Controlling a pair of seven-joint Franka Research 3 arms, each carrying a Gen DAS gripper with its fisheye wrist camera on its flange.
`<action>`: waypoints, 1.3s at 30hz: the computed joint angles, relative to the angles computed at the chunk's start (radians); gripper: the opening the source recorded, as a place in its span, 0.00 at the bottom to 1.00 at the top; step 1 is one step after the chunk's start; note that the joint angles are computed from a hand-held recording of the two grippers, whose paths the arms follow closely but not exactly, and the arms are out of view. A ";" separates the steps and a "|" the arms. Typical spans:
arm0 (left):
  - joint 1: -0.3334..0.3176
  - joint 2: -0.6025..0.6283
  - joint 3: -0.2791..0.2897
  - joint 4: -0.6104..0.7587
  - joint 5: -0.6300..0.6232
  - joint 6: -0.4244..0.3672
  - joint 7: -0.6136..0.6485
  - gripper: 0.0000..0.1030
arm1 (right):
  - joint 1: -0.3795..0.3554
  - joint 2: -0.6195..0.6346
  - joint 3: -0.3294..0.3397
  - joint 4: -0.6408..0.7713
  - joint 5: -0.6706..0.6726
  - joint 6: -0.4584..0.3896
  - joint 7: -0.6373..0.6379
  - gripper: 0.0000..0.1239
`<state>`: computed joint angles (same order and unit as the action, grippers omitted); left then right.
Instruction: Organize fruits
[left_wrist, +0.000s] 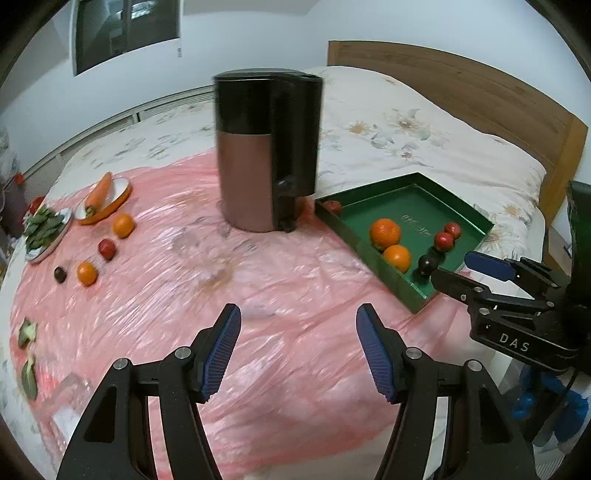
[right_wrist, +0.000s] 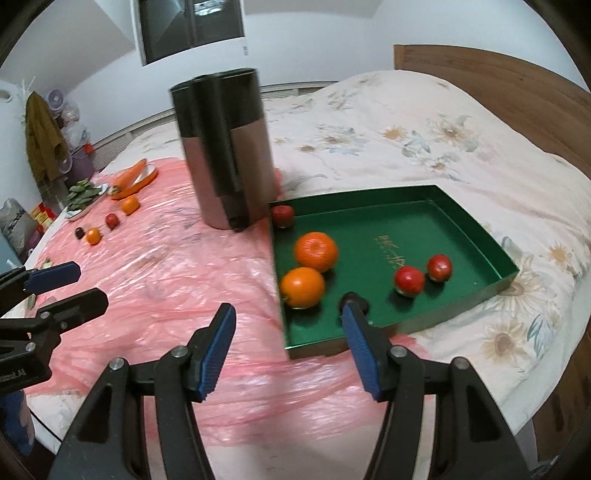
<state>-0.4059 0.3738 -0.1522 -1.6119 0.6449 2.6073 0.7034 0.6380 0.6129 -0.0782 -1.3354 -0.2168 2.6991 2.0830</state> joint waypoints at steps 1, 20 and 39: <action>-0.002 -0.019 0.006 -0.027 0.009 0.004 -0.018 0.57 | 0.001 0.001 0.004 0.002 0.001 0.000 -0.005 0.73; 0.091 -0.315 -0.038 -0.399 0.189 0.033 -0.313 0.57 | 0.073 -0.030 0.054 -0.013 0.020 0.013 -0.073 0.73; 0.181 -0.520 -0.121 -0.589 0.241 -0.059 -0.431 0.57 | 0.114 -0.026 0.100 -0.004 0.063 0.058 -0.149 0.73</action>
